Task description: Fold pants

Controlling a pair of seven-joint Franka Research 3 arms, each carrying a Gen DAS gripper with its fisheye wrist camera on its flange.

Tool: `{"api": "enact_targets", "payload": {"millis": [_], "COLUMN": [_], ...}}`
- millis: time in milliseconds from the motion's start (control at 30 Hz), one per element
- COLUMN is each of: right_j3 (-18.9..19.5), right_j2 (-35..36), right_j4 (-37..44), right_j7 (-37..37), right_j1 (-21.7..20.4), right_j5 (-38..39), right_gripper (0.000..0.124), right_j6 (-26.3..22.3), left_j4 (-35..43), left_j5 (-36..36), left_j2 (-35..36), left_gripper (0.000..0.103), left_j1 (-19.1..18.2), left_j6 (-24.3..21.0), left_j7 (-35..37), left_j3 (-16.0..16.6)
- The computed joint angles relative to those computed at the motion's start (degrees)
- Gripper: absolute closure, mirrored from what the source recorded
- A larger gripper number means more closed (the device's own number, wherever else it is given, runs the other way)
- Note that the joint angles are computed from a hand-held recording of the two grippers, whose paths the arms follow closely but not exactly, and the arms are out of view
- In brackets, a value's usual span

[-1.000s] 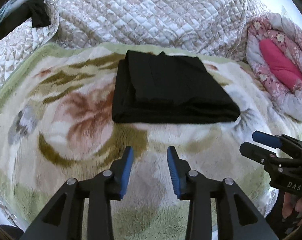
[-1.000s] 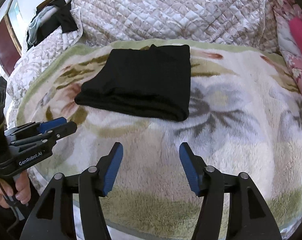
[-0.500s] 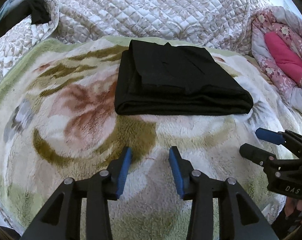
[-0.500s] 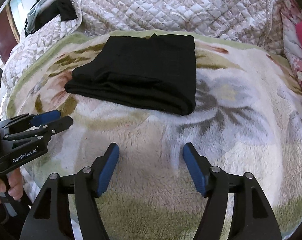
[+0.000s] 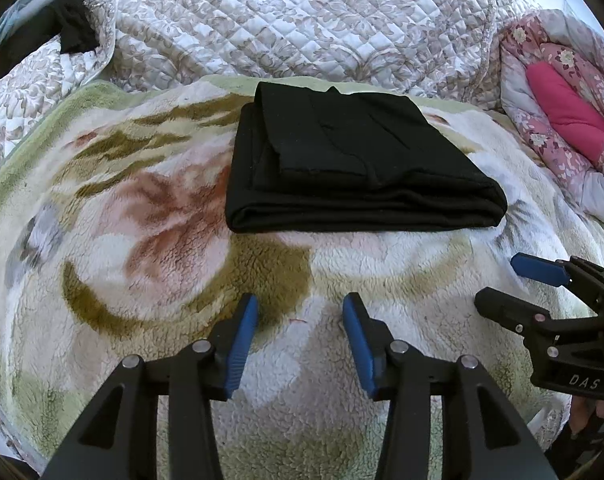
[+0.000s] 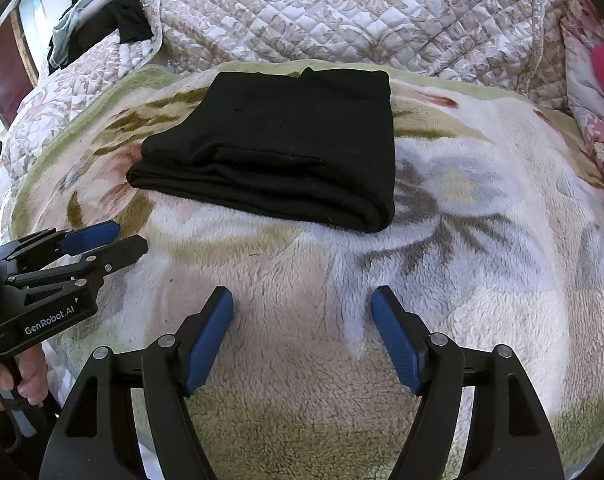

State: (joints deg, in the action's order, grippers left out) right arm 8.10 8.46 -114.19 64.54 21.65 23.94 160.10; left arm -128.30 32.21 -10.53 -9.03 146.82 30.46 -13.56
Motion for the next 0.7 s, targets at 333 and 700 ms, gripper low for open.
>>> {"api": "enact_targets", "payload": {"millis": [333, 700], "right_j3": [-0.02, -0.05], "right_j2": [0.11, 0.14], "right_j4": [0.14, 0.14], "right_j7": [0.29, 0.27], "right_j1": [0.01, 0.05], "right_j5": [-0.18, -0.26], "right_gripper": [0.052, 0.052], "right_j6": [-0.1, -0.05], "left_j4": [0.2, 0.39], "left_j5": [0.0, 0.06], "left_j2": [0.14, 0.35], "left_gripper": [0.055, 0.054], "left_j1": [-0.07, -0.16], "left_j6": [-0.35, -0.9], "left_j7": [0.19, 0.39], "left_j3": [0.01, 0.04]}}
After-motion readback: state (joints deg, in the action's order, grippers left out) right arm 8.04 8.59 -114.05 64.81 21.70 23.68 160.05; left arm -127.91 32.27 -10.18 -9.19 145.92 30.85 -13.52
